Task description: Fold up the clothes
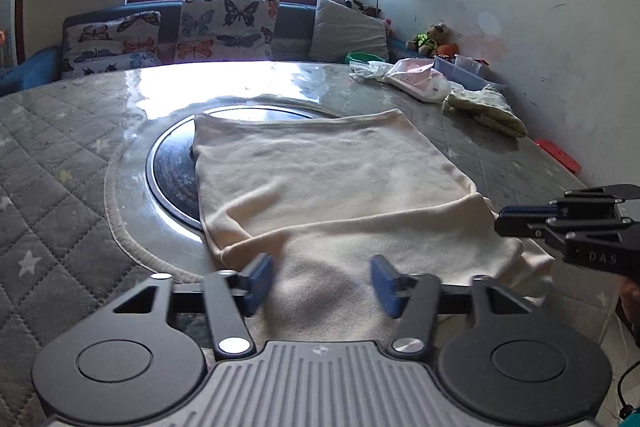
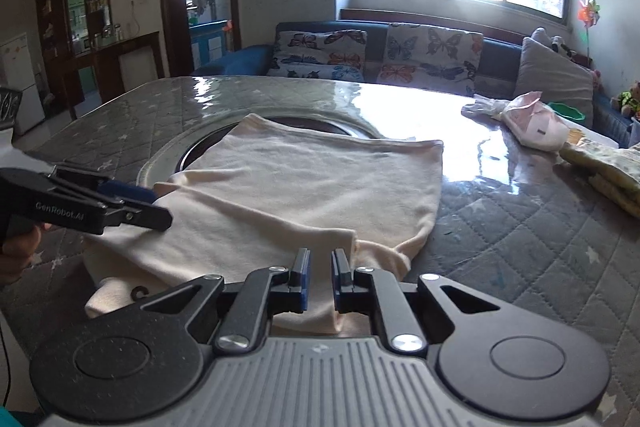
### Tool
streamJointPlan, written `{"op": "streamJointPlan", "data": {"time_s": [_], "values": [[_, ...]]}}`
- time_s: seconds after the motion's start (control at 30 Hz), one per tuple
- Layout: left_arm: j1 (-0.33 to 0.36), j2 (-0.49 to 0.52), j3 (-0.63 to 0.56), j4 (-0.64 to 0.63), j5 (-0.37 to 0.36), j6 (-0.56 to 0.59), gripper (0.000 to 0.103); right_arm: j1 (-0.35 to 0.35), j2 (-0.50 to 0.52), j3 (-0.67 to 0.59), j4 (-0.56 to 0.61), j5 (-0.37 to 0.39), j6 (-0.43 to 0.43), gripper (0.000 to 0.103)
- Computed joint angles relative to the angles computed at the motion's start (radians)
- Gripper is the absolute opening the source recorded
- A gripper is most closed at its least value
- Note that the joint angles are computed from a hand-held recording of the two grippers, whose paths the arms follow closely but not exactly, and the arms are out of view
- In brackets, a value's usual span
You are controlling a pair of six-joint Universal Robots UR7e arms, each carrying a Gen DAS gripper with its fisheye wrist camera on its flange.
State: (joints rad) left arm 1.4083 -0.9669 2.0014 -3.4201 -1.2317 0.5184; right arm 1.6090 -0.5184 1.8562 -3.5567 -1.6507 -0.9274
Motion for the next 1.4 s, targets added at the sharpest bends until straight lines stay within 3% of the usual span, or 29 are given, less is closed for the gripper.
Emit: {"op": "streamJointPlan", "data": {"time_s": [0.07,0.43,0.63,0.8,0.87,1.07,1.23,1.4], "values": [[-0.003,0.004,0.001,-0.007,0.012,0.002,0.082,-0.004,0.002,-0.004,0.034,-0.003,-0.005,0.01],[-0.017,-0.018,0.022,0.03,0.069,0.029,0.082,-0.011,-0.038,0.021,0.112,-0.022,-0.045,0.011],[-0.042,-0.111,0.117,0.047,0.056,0.14,0.085,-0.005,-0.1,0.101,0.106,-0.051,-0.21,0.017],[-0.06,-0.186,0.209,0.097,0.001,0.262,0.086,-0.005,-0.144,0.176,0.079,-0.073,-0.342,0.033],[-0.065,-0.185,0.225,0.112,-0.005,0.307,0.086,-0.007,-0.149,0.195,0.068,-0.072,-0.389,0.04],[-0.071,-0.129,0.228,0.095,0.003,0.394,0.086,-0.008,-0.123,0.207,0.039,-0.056,-0.487,0.044],[-0.069,-0.079,0.21,0.045,0.013,0.439,0.077,-0.008,-0.094,0.184,0.042,-0.046,-0.517,0.044],[-0.061,-0.055,0.2,0.009,-0.006,0.476,0.045,-0.01,-0.082,0.156,0.09,-0.044,-0.504,0.036]]}}
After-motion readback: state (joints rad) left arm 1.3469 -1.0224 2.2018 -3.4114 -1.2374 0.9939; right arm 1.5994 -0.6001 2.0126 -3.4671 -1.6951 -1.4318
